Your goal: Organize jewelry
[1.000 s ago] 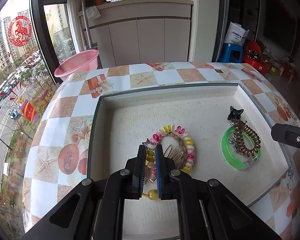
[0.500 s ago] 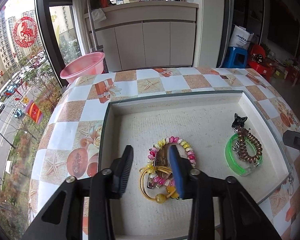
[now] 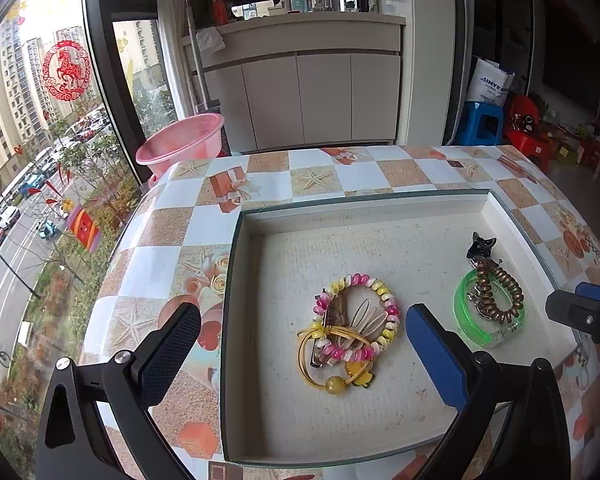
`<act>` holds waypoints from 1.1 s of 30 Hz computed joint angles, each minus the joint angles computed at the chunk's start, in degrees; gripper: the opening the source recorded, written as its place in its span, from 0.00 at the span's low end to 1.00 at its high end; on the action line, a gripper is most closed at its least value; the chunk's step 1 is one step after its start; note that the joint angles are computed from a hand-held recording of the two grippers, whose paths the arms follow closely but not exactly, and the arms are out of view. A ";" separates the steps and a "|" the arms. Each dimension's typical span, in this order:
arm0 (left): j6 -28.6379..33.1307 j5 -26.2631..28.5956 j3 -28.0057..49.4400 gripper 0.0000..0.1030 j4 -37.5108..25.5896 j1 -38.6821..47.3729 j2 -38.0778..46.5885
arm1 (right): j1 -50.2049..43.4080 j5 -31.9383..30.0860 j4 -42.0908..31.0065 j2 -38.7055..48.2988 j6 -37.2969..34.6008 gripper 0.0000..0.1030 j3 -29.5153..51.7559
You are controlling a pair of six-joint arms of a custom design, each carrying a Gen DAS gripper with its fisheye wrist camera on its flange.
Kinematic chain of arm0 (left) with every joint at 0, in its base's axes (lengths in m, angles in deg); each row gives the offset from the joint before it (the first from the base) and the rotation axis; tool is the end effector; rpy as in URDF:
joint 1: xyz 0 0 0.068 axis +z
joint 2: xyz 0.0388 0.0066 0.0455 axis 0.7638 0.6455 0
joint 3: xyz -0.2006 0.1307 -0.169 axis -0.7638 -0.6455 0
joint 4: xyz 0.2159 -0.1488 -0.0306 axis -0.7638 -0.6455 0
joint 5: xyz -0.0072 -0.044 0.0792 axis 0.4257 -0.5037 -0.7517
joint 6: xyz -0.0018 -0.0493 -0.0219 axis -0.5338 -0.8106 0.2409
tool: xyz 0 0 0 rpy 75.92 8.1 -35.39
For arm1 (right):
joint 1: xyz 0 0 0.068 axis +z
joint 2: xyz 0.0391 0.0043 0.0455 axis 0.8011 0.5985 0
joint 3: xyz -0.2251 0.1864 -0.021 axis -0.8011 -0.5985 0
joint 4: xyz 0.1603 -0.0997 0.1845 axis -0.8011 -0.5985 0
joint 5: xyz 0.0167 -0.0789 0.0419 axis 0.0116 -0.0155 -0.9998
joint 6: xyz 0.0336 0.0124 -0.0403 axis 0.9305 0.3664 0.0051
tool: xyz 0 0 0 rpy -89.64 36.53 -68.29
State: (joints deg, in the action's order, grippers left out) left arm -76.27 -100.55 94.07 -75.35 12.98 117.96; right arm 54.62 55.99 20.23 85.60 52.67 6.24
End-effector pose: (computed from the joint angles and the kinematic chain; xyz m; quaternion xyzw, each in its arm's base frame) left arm 0.2133 -0.1362 0.1764 -0.0520 0.9257 0.0626 0.3694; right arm 0.2477 0.0174 0.1650 -0.0541 0.9480 0.1604 0.2695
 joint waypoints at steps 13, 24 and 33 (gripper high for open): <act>-10.68 -8.07 -4.23 1.00 -8.75 -10.50 -7.42 | 5.65 5.51 0.80 -8.90 0.48 1.00 -6.68; -31.12 -14.44 -6.63 1.00 -20.74 -25.80 -9.81 | 7.21 8.07 -1.44 -23.28 2.07 1.00 -15.53; -51.42 -17.06 -7.63 1.00 -30.85 -37.58 -8.21 | 9.07 11.83 -4.96 -37.95 3.98 1.00 -22.48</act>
State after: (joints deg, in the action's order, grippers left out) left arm -127.69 -117.60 86.44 -106.20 -24.60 109.75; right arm 63.69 67.83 15.27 47.65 56.65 -16.24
